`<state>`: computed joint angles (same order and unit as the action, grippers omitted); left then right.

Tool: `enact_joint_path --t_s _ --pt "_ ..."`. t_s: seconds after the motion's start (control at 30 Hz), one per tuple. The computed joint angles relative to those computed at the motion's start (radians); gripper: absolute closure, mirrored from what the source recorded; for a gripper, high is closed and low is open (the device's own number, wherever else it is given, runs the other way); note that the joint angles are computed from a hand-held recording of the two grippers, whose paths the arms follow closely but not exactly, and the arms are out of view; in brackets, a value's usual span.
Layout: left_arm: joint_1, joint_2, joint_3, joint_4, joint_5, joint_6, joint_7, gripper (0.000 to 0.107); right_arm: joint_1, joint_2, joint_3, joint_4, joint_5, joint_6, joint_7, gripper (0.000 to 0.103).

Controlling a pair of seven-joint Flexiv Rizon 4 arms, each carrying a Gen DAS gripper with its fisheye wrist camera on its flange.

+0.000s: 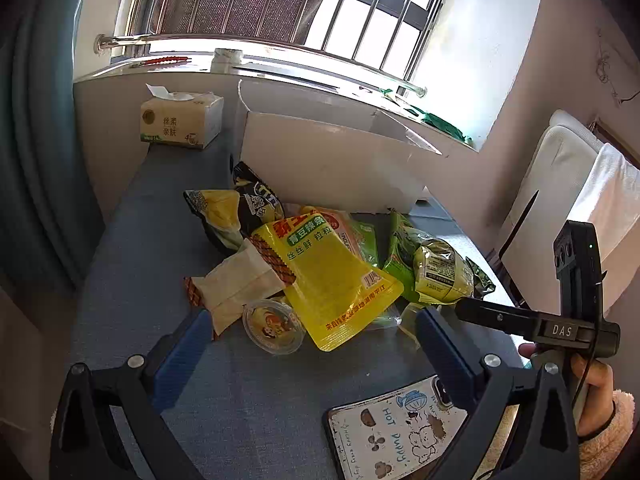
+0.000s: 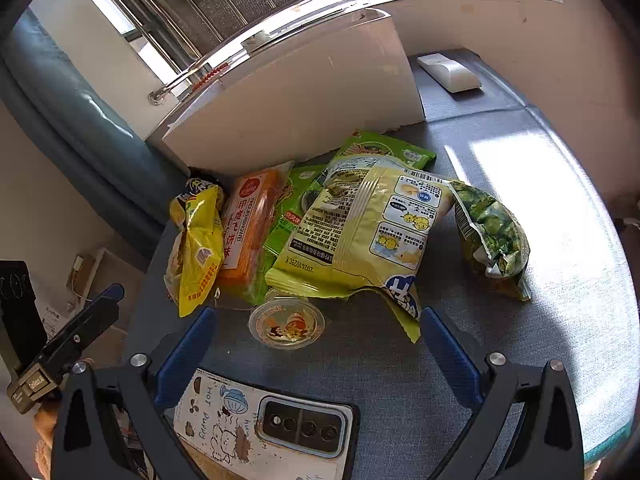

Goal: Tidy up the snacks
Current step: 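Grasp the large yellow chip bag with the right tool while the left tool grasps the yellow pouch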

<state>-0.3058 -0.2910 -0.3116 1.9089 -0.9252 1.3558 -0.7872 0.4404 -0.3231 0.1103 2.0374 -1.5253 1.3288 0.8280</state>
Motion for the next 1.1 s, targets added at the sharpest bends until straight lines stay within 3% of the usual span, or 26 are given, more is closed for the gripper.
enact_joint_path --t_s 0.17,0.3,0.33,0.4,0.5,0.63,0.7,0.8,0.93,1.1 --pt "0.000 -0.018 0.016 -0.019 0.040 -0.018 -0.034 0.004 0.020 -0.048 -0.003 -0.032 0.271 -0.062 -0.204 0.000" --pt "0.010 -0.032 0.014 -0.034 0.063 -0.034 -0.056 0.004 0.043 -0.063 -0.054 -0.058 0.292 -0.013 -0.248 0.000" --pt "0.011 -0.036 0.017 -0.042 0.078 -0.044 -0.067 0.004 0.051 -0.064 -0.048 -0.064 0.333 -0.039 -0.290 0.007" --pt "0.006 -0.046 0.031 -0.057 0.124 -0.059 -0.101 0.004 0.065 -0.070 -0.038 -0.079 0.411 -0.081 -0.384 0.031" --pt "0.014 -0.055 0.023 -0.076 0.149 -0.086 -0.116 0.004 0.094 -0.057 -0.078 -0.066 0.364 -0.052 -0.365 0.033" --pt "-0.013 -0.089 0.072 -0.150 0.270 -0.180 -0.260 0.004 0.122 -0.006 -0.084 -0.046 0.260 -0.116 -0.316 0.033" --pt "-0.031 -0.109 0.101 -0.196 0.340 -0.243 -0.379 0.004 0.120 0.024 -0.063 -0.039 0.213 -0.168 -0.296 0.033" --pt "-0.014 -0.127 0.072 -0.218 0.321 -0.285 -0.426 0.004 0.100 0.066 -0.029 -0.018 0.137 -0.200 -0.249 0.033" --pt "-0.023 -0.156 0.085 -0.269 0.385 -0.322 -0.490 0.005 0.066 0.102 0.012 0.004 0.077 -0.214 -0.216 0.033" --pt "-0.061 -0.223 0.144 -0.400 0.552 -0.377 -0.585 0.004 0.048 0.094 0.032 -0.001 0.052 -0.211 -0.195 0.033"
